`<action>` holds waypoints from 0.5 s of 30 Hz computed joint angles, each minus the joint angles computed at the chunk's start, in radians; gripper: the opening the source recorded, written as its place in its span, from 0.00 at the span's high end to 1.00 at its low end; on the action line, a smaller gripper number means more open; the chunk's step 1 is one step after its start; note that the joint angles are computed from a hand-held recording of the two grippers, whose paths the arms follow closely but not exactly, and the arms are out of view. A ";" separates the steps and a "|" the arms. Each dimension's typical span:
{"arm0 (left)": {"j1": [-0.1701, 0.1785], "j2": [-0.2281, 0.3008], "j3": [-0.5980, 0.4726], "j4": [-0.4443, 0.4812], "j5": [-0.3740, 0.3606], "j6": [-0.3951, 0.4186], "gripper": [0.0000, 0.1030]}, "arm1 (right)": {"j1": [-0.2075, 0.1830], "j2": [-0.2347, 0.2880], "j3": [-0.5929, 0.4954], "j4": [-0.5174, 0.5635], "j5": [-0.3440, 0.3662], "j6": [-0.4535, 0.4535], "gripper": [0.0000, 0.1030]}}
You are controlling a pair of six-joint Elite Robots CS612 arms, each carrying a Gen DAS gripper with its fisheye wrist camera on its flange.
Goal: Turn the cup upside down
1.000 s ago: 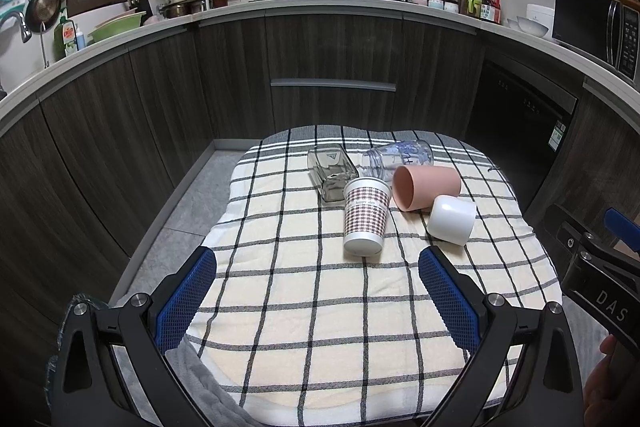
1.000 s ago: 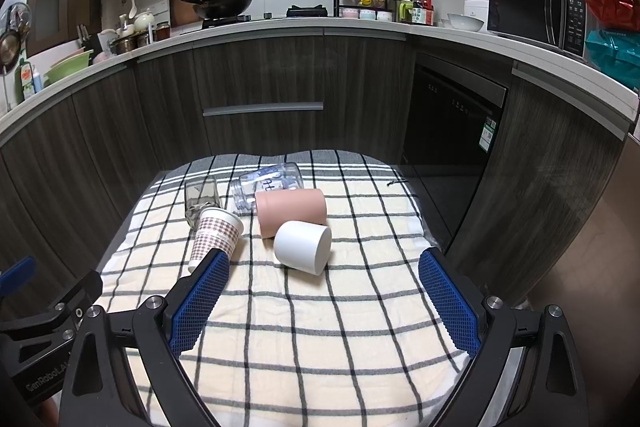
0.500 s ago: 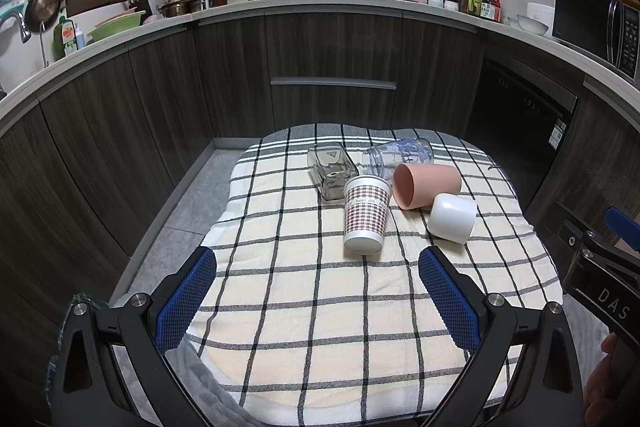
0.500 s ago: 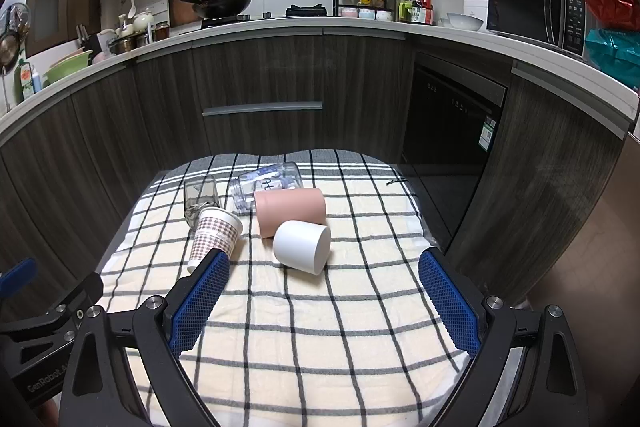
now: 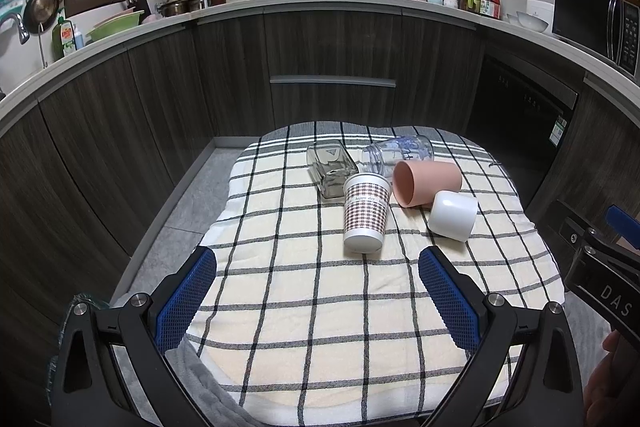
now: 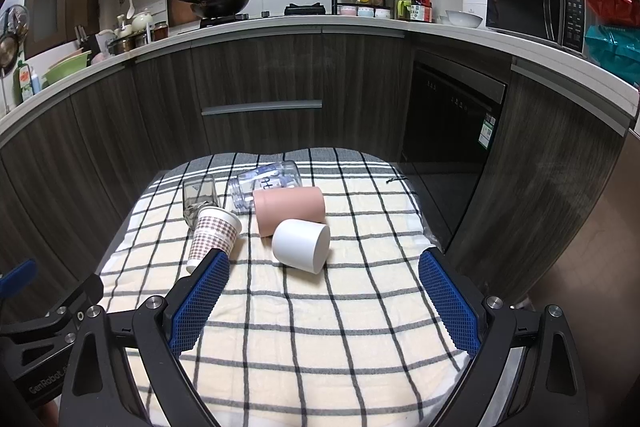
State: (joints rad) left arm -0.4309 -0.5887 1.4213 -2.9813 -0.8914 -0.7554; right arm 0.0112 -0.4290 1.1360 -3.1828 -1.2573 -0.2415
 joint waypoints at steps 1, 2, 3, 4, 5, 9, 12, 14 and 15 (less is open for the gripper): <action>-0.001 0.000 0.000 -0.001 0.001 0.000 0.00 | -0.001 0.001 0.000 0.000 0.001 -0.001 0.07; 0.000 0.002 -0.002 0.001 0.000 0.000 0.00 | -0.001 0.000 -0.001 0.000 0.001 0.000 0.07; 0.000 0.002 -0.002 -0.001 0.001 0.001 0.00 | 0.000 0.000 -0.001 0.002 0.000 0.001 0.07; 0.000 0.002 -0.003 -0.001 0.000 0.002 0.00 | 0.000 0.001 -0.002 0.002 0.000 0.001 0.07; 0.001 0.004 -0.002 -0.002 -0.001 0.004 0.00 | 0.000 0.001 -0.002 0.002 0.000 0.001 0.07; 0.005 0.015 -0.022 0.011 -0.007 0.015 0.00 | -0.001 0.008 -0.011 0.007 0.000 0.001 0.07; 0.007 0.019 -0.033 0.021 -0.012 0.022 0.00 | -0.005 0.016 -0.025 0.022 -0.001 0.000 0.07; 0.008 0.021 -0.041 0.029 -0.015 0.025 0.00 | -0.003 0.028 -0.047 0.033 -0.005 0.003 0.07; 0.010 0.023 -0.044 0.030 -0.018 0.029 0.00 | -0.003 0.028 -0.047 0.033 -0.005 0.003 0.07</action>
State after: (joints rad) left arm -0.4212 -0.5658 1.3768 -2.9516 -0.9097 -0.7267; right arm 0.0086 -0.4006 1.0889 -3.1494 -1.2627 -0.2384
